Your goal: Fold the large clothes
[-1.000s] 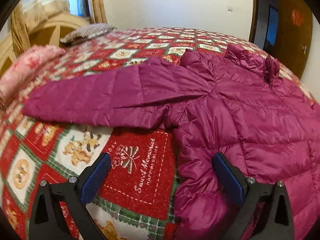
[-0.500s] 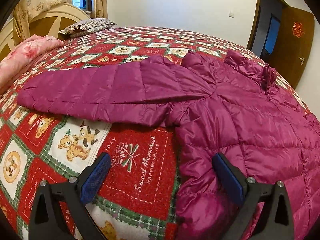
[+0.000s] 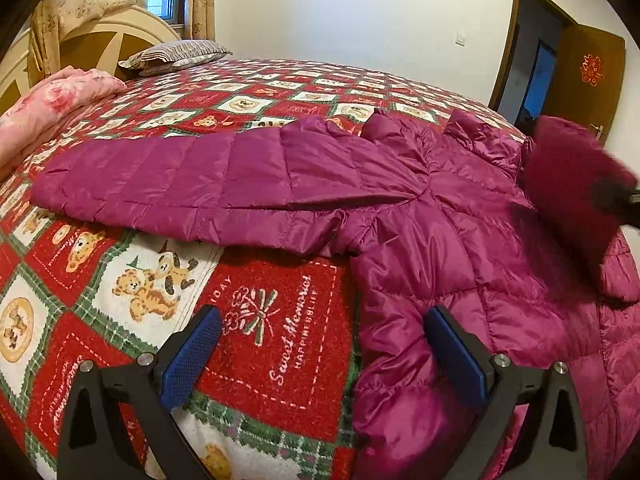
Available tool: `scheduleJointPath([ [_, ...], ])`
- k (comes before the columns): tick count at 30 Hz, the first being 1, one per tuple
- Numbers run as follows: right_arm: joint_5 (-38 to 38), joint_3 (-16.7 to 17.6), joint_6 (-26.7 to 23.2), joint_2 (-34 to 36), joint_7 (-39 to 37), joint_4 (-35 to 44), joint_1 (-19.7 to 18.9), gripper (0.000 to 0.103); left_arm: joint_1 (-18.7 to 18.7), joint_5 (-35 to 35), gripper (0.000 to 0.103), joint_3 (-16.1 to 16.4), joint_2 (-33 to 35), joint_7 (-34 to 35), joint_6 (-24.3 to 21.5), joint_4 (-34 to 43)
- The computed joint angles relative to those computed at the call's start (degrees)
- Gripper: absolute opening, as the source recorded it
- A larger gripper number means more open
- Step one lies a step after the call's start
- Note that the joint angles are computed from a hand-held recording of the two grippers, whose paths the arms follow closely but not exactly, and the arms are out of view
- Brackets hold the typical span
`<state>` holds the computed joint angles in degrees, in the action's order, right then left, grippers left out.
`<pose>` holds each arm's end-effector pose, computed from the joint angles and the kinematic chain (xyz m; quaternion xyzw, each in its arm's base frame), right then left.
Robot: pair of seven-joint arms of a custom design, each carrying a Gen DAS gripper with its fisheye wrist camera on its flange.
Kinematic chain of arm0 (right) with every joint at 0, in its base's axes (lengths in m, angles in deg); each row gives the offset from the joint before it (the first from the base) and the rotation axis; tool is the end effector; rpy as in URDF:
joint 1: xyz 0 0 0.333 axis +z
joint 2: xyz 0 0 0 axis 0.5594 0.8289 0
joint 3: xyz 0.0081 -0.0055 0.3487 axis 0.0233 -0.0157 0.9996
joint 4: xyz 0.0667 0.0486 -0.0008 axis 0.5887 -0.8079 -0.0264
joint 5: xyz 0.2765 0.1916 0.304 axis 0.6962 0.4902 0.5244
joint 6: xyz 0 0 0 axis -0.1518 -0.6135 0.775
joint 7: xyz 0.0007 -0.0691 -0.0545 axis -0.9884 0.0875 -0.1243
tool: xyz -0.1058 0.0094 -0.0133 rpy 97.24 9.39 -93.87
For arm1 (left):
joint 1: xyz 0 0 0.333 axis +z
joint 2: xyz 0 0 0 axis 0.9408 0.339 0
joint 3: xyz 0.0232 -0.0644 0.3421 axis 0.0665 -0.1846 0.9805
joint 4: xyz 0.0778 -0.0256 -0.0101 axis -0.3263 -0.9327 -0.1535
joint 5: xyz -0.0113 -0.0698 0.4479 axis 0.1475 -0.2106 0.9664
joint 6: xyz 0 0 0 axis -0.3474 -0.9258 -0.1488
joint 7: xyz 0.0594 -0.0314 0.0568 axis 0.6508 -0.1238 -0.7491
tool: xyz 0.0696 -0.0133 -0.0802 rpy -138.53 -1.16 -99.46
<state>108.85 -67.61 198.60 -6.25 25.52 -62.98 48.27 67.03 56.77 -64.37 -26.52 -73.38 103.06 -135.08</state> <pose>0.6017 0.1596 0.5269 -0.7557 0.5246 -0.1003 0.3790 0.4943 -0.1767 0.4401 -0.7785 0.4908 -0.2616 0.2909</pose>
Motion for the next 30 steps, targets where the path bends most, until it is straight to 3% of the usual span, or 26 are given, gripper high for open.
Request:
scheduleJointPath([
  [7,2.04,0.74,-5.63,4.59,-1.84,3.89,0.76,0.013,0.69,2.18,0.102,-0.35,-0.12,-2.03,0.95,-0.28],
  [10,5.26,0.60,-9.35,5.70,-4.01,4.99,0.23,0.025,0.72,2.81,0.102,-0.43,0.01,-2.48,0.84,-0.17],
  [12,7.95,0.32,-12.24,5.57,-5.24,5.55,-0.42,0.048,0.64,2.88,0.102,-0.34,0.07,-2.41,0.75,-0.14],
  [16,17.93,-0.94,-14.13,1.24,-13.01,3.78,-1.63,0.048,0.23,2.00,0.102,-0.11,0.20,-1.40,0.20,0.04],
  [18,19.95,-1.84,-11.92,-1.92,-16.64,2.09,-2.16,0.048,0.01,1.34,0.102,-0.03,0.36,-0.71,-0.17,0.25],
  [20,18.14,-1.97,-5.55,-3.71,-17.05,0.59,-2.58,0.048,-0.32,0.18,0.102,0.16,0.51,0.48,-0.69,0.47],
  [23,7.64,-1.78,2.36,-3.04,-7.43,-0.40,-4.85,0.046,-0.84,-1.67,0.102,0.26,0.83,2.34,-2.09,1.04],
  [26,-5.23,-1.87,5.65,-0.18,6.39,-0.55,-7.83,0.045,-2.23,-5.87,0.102,0.41,0.92,6.71,-5.90,2.30],
  [28,-9.65,-2.75,3.49,1.63,11.77,-0.62,-8.93,0.045,-3.27,-7.45,0.102,-0.24,0.76,10.15,-10.29,3.87],
  [30,-7.68,-3.74,-0.98,3.09,11.62,0.09,-9.15,0.045,-3.95,-6.15,0.102,-1.67,0.63,11.90,-15.08,6.08],
])
